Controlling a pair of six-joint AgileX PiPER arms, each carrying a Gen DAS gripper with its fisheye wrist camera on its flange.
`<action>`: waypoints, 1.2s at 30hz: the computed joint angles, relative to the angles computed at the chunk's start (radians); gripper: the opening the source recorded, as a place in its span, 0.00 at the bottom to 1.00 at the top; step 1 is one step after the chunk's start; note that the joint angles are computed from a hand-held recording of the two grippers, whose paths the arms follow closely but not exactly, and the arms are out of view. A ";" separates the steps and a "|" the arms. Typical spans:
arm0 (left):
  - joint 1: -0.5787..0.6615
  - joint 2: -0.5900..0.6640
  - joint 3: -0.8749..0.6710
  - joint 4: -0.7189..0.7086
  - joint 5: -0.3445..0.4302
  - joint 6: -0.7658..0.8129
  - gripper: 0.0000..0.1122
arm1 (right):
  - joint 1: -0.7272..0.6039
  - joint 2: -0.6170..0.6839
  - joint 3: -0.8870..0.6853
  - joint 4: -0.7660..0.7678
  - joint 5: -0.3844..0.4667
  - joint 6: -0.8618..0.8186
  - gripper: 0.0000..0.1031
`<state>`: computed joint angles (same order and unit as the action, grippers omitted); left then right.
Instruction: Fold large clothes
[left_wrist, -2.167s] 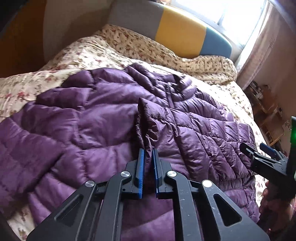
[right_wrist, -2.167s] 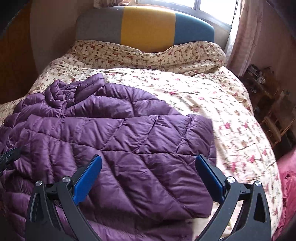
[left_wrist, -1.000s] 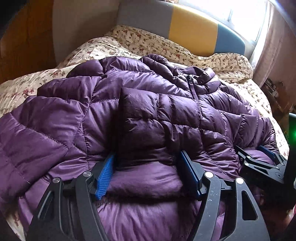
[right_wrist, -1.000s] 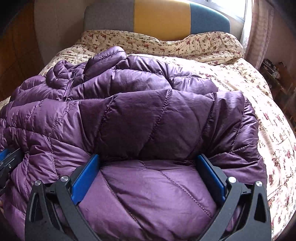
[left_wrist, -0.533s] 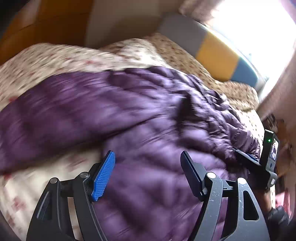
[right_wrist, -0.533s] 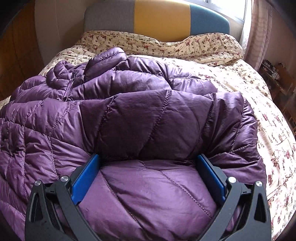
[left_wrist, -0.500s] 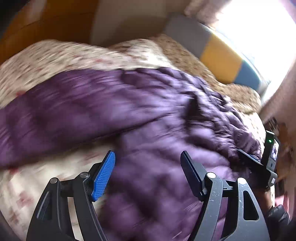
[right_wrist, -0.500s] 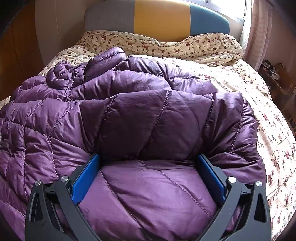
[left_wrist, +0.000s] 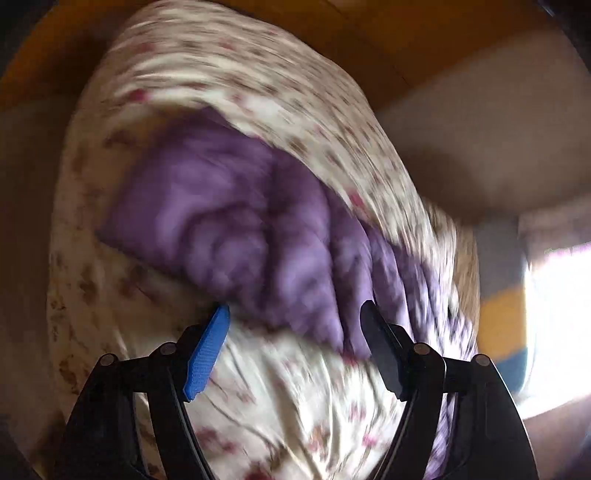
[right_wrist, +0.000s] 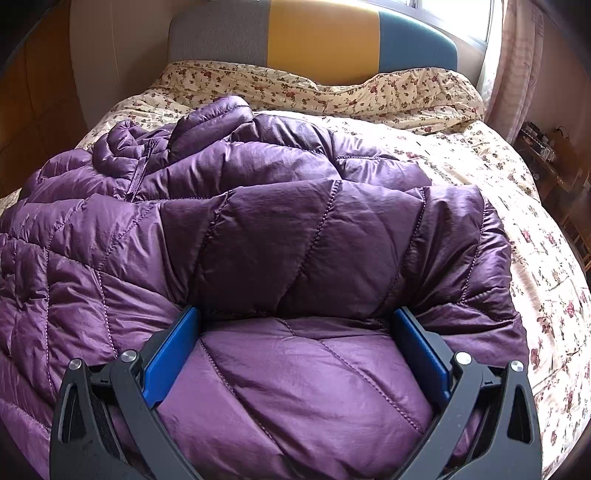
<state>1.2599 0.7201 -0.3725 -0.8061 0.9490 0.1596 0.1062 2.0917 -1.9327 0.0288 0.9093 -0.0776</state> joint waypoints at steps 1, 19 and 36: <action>0.064 0.031 0.000 -0.030 0.014 0.052 0.64 | -0.001 0.000 -0.001 0.001 0.001 -0.001 0.98; -0.817 0.260 -0.282 0.646 -0.461 -0.666 0.11 | -0.001 -0.005 0.002 -0.003 0.003 -0.001 0.98; -1.520 1.016 -0.981 0.467 -0.578 -0.568 0.06 | -0.009 0.000 -0.002 0.018 0.004 -0.013 0.98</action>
<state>-0.2599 1.7357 -1.3538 -0.3393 0.3708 -0.4088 0.0970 2.0920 -1.9346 0.0468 0.9131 -0.0901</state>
